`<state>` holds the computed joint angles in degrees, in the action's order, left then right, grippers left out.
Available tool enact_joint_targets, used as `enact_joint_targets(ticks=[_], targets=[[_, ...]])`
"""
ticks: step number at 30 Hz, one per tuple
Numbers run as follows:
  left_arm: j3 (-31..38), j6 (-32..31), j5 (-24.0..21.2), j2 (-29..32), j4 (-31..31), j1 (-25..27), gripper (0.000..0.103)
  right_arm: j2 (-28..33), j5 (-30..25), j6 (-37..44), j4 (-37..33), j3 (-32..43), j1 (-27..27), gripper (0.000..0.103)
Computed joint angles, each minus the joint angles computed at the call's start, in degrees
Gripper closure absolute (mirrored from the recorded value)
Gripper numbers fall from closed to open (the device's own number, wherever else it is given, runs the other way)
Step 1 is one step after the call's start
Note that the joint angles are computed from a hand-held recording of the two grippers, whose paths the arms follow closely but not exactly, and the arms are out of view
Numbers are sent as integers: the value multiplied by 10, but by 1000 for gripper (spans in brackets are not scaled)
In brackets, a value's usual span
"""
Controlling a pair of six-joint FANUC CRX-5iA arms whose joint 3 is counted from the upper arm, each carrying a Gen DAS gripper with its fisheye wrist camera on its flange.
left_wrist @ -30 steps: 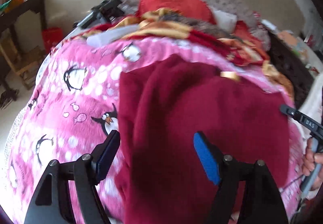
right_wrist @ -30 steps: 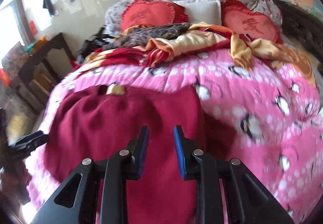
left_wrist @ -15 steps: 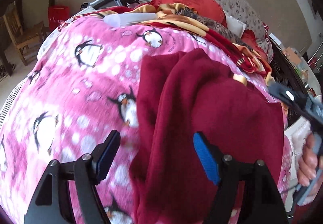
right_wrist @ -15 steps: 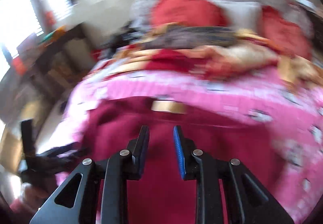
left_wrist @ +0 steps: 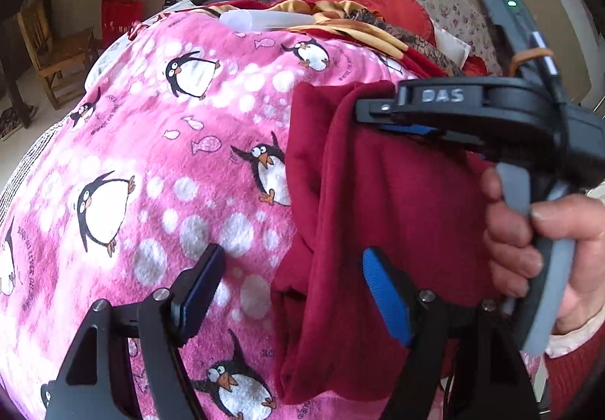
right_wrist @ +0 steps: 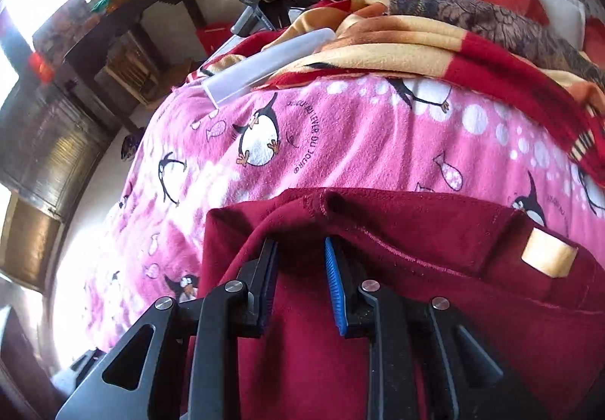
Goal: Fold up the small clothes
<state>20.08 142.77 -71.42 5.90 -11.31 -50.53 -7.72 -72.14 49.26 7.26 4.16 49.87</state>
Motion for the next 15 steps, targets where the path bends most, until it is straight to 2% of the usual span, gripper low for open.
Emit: enact_joint_targets(ticks=[3, 9, 15], targets=[[5, 0, -6, 2, -9, -6, 24, -11, -7, -3, -17, 3, -8, 92], [10, 3, -9, 5, -14, -8, 23, -36, 10, -17, -18, -10, 0, 82], [6, 9, -4, 4, -19, -11, 21, -24, 12, -23, -16, -2, 6, 72]])
